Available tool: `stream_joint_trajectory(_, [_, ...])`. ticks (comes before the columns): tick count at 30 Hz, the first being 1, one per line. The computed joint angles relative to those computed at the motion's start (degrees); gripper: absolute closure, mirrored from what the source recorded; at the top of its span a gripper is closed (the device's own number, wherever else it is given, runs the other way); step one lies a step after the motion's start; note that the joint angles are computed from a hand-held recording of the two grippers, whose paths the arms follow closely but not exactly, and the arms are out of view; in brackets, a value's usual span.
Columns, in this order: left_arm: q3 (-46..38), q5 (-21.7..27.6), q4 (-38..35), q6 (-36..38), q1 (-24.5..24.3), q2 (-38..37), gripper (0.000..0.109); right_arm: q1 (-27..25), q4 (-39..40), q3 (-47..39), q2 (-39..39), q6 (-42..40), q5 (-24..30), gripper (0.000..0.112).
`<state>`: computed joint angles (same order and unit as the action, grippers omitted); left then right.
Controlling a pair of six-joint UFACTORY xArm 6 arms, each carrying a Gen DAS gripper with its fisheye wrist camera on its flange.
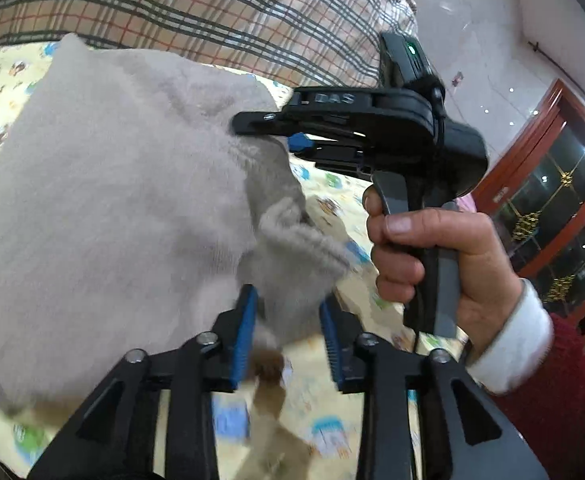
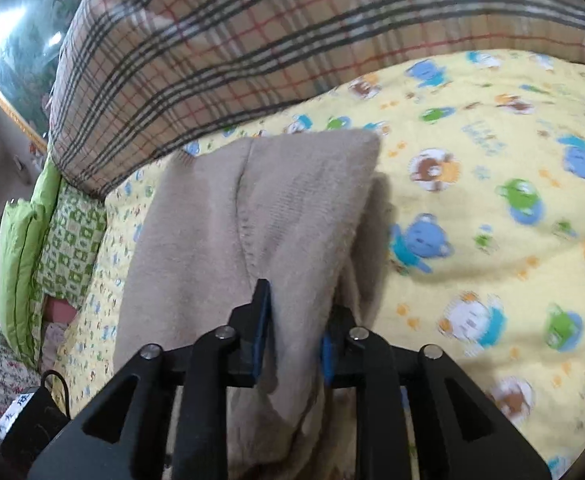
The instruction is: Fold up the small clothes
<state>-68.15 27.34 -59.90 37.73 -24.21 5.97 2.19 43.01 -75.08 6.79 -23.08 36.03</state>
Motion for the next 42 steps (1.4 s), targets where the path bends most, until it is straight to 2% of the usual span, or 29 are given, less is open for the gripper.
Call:
stream_joint_trajectory(2, [3.7, 1.7, -0.1, 0.5, 1.2, -4.3, 0.062, -0.1, 1.0, 3.1, -2.8, -0.7, -2.1, 0.076])
stream_joint_trajectory(3, [5.0, 1.7, -0.2, 0.7, 1.7, -5.8, 0.060, -0.1, 1.4, 4.5, -4.0, -0.8, -2.7, 0.072])
stream_joint_trajectory(5, [6.6, 2.5, 0.4, -0.3, 3.5, -8.4, 0.058, -0.4, 2.8, 6.6, -6.0, -1.7, -2.7, 0.051])
stream_joint_trajectory(6, [6.9, 2.7, 0.0, -0.3, 4.3, -9.1, 0.058, -0.4, 4.0, 7.8, -7.0, -2.5, -2.8, 0.049])
stream_joint_trajectory(9, [7.2, 1.2, 1.3, -2.2, 6.8, -10.1, 0.048, -0.6, 5.3, 9.4, -8.1, -3.0, -2.8, 0.049])
stream_joint_trajectory(15, [1.0, -2.1, 12.6, -14.3, 10.1, -4.0, 0.043, -1.8, 9.4, 9.3, -6.9, -4.1, 0.2, 0.049])
stream_joint_trajectory(17, [-1.8, -0.7, 14.3, -15.7, 11.0, -1.0, 0.036, -2.0, 10.8, 8.7, -6.1, -4.9, 1.1, 0.049])
stream_joint_trajectory(19, [-5.7, 0.1, 16.9, -18.5, 11.7, 2.7, 0.036, -2.0, 10.9, 8.0, -5.2, -4.9, 1.6, 0.049])
stream_joint_trajectory(22, [-15.2, 5.3, 16.8, -20.5, 13.1, 11.0, 0.035, -2.3, 11.3, 5.9, -2.8, -4.8, 3.3, 0.049])
stream_joint_trajectory(25, [-24.2, 13.4, 10.2, -19.4, 15.5, 19.1, 0.034, -3.0, 13.2, 3.5, 0.1, -5.2, 5.7, 0.049])
stream_joint_trajectory(27, [-28.8, 18.7, 4.0, -17.3, 17.2, 23.5, 0.040, -3.2, 14.7, 1.5, 2.2, -5.2, 7.1, 0.049])
stream_joint_trajectory(30, [-30.5, 20.0, 1.6, -16.2, 18.0, 24.9, 0.054, -3.0, 15.6, -0.9, 4.5, -5.1, 8.7, 0.050])
stream_joint_trajectory(31, [-29.8, 19.7, 1.7, -15.6, 17.9, 24.4, 0.060, -2.7, 15.1, -1.4, 5.0, -4.8, 8.8, 0.058])
stream_joint_trajectory(32, [-28.4, 18.6, 1.7, -14.4, 17.6, 23.2, 0.065, -2.5, 15.0, -2.0, 5.5, -4.9, 9.7, 0.073])
stream_joint_trajectory(34, [-25.4, 18.0, 0.6, -12.6, 17.7, 20.5, 0.068, -2.1, 17.1, -1.8, 5.3, -5.8, 10.5, 0.079])
stream_joint_trajectory(39, [-11.4, 17.1, -4.0, -6.1, 19.6, 7.0, 0.069, 0.0, 24.2, 3.7, -1.4, -10.7, 10.6, 0.082])
stream_joint_trajectory(42, [-1.0, 18.7, -6.7, -3.9, 22.9, -2.9, 0.069, 1.9, 27.2, 6.9, -5.5, -13.0, 12.1, 0.082])
